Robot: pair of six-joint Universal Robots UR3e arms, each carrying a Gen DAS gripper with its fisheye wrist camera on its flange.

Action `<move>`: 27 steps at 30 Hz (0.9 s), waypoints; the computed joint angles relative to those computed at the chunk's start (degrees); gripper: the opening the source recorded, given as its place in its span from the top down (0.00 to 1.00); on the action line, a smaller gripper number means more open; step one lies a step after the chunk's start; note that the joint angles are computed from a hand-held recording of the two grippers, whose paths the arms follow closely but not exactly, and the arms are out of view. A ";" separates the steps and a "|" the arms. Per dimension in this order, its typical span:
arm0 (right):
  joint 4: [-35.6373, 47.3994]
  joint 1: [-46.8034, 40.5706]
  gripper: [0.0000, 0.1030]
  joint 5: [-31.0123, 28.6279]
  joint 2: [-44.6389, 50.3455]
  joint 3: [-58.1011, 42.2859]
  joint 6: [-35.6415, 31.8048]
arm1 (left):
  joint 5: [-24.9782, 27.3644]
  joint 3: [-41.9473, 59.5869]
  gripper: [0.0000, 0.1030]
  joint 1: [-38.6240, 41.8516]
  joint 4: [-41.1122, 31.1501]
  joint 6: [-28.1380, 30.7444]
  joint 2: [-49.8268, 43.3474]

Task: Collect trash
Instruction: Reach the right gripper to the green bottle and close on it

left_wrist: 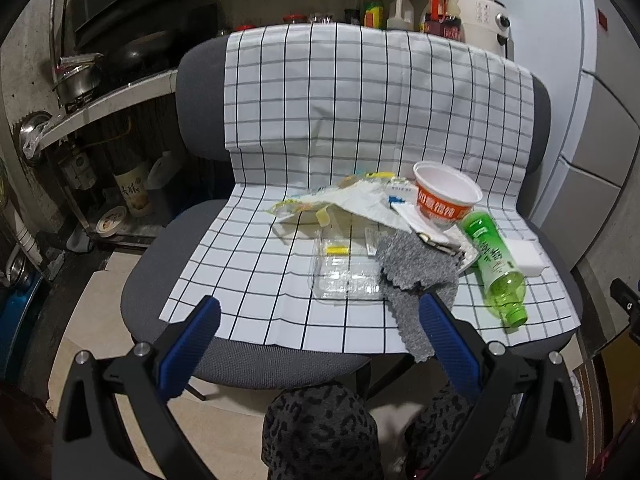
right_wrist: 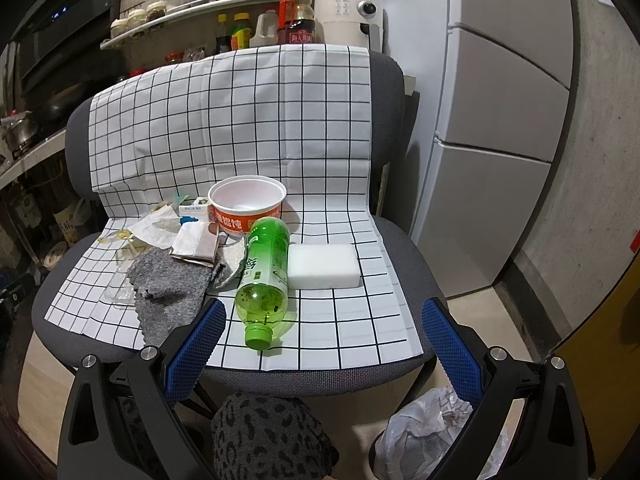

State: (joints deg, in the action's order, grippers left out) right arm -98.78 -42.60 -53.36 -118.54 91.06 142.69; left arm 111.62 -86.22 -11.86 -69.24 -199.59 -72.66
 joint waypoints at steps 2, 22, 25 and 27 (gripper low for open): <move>-1.73 0.89 0.06 0.74 1.60 1.39 -0.25 | -0.41 -0.96 0.06 0.63 0.37 0.10 -0.59; -23.45 20.03 0.09 -5.09 24.05 3.12 7.62 | -9.91 -9.90 0.06 6.06 16.85 4.96 -9.08; -25.06 23.70 0.11 -6.99 29.69 -0.68 10.54 | -11.05 -9.45 0.06 6.89 16.61 5.73 -10.23; -26.01 26.33 0.11 -9.61 33.47 -3.60 13.06 | -12.77 -9.53 0.06 8.01 16.17 5.59 -10.27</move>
